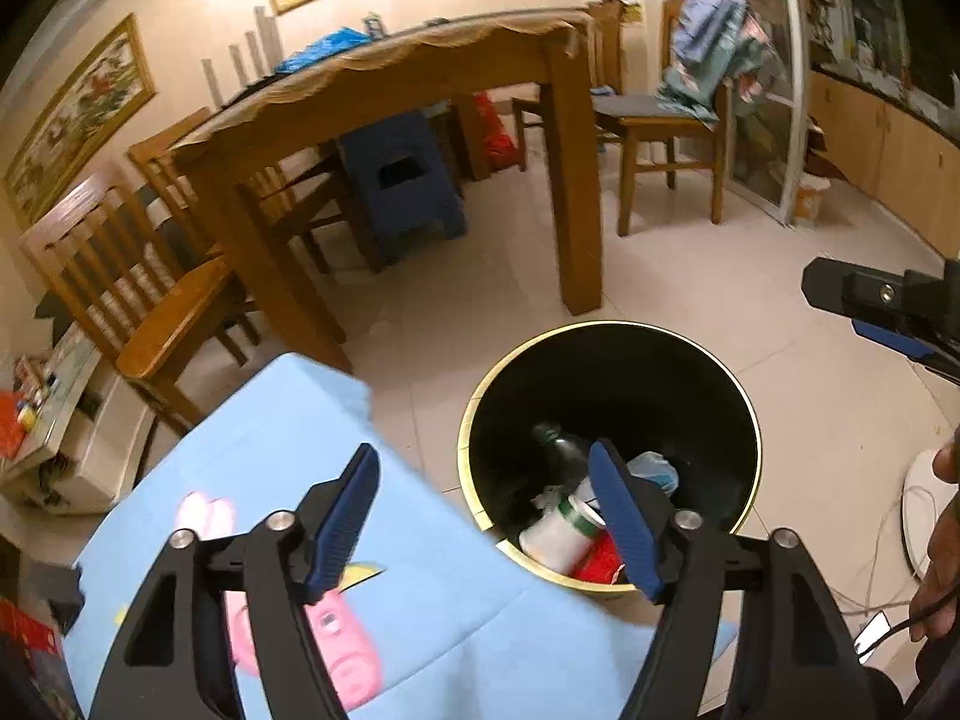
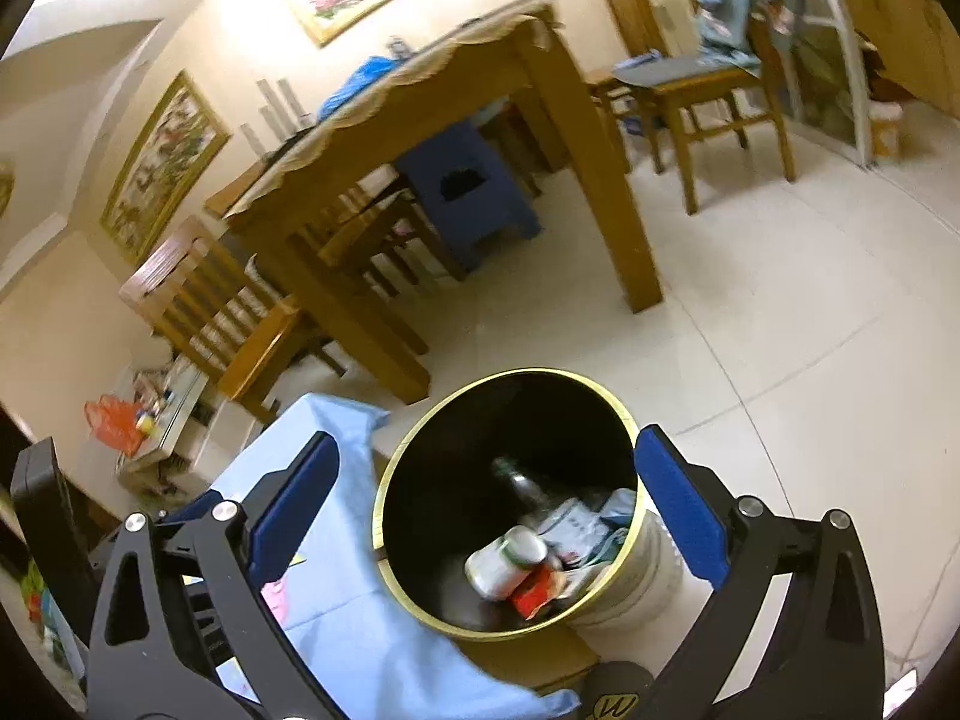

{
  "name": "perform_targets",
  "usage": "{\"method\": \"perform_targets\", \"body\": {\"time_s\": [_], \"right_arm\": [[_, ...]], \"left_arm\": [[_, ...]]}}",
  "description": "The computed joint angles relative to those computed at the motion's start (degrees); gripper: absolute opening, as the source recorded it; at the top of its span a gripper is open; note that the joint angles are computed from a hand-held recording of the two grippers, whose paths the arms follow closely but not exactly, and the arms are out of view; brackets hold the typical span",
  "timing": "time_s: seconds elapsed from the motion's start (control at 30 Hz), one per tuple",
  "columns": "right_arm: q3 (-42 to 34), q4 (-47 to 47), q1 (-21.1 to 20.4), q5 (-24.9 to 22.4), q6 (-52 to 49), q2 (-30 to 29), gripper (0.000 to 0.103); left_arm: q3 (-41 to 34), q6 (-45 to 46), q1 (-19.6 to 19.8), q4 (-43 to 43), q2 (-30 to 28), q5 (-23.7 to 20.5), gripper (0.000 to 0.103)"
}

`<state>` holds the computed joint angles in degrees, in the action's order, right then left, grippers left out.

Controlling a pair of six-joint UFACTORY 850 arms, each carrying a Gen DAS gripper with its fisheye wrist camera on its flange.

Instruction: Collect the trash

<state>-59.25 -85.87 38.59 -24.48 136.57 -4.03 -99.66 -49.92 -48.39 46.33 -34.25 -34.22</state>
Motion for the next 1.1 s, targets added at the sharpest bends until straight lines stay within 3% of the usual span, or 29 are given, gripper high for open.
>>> {"method": "perform_targets", "body": {"time_s": [0.07, 0.13, 0.37, 0.47, 0.53, 0.7, 0.83, 0.97, 1.1], "right_arm": [[-3.14, 3.27, 2.59, -1.3, -5.94, -1.26, 0.097], [-7.25, 8.47, 5.35, -3.48, -14.45, -3.34, 0.097], [-22.78, 19.4, 13.56, -7.44, -33.28, -13.67, 0.097], [-29.21, 24.94, 15.82, -7.45, -39.82, -17.85, 0.097], [-33.54, 26.59, 17.61, -10.38, -43.37, -20.32, 0.097], [-41.78, 26.16, 21.54, -14.94, -48.3, -24.62, 0.097], [-48.97, 28.21, 23.46, -18.29, -53.99, -29.04, 0.097], [-52.3, 31.56, 24.04, -18.6, -58.18, -31.5, 0.097], [-55.45, 32.94, 24.78, -19.69, -60.77, -33.89, 0.097]], "left_arm": [[4.23, -7.03, -0.14, 5.95, 3.51, -1.26, 0.092], [8.55, -14.04, -0.17, 11.78, 7.26, -3.6, 0.096], [21.67, -26.65, 1.2, 18.36, 19.4, -11.9, 0.096], [27.02, -30.06, 2.3, 17.83, 25.06, -12.04, 0.096], [30.53, -32.14, 3.45, 16.86, 29.06, -10.89, 0.096], [35.8, -35.89, 4.75, 16.35, 35.3, -13.3, 0.096], [38.86, -38.6, 4.83, 17.16, 38.93, -14.56, 0.096], [40.31, -40.07, 4.1, 18.28, 40.5, -20.03, 0.096], [41.21, -40.08, 4.34, 17.85, 41.83, -21.41, 0.096]]}}
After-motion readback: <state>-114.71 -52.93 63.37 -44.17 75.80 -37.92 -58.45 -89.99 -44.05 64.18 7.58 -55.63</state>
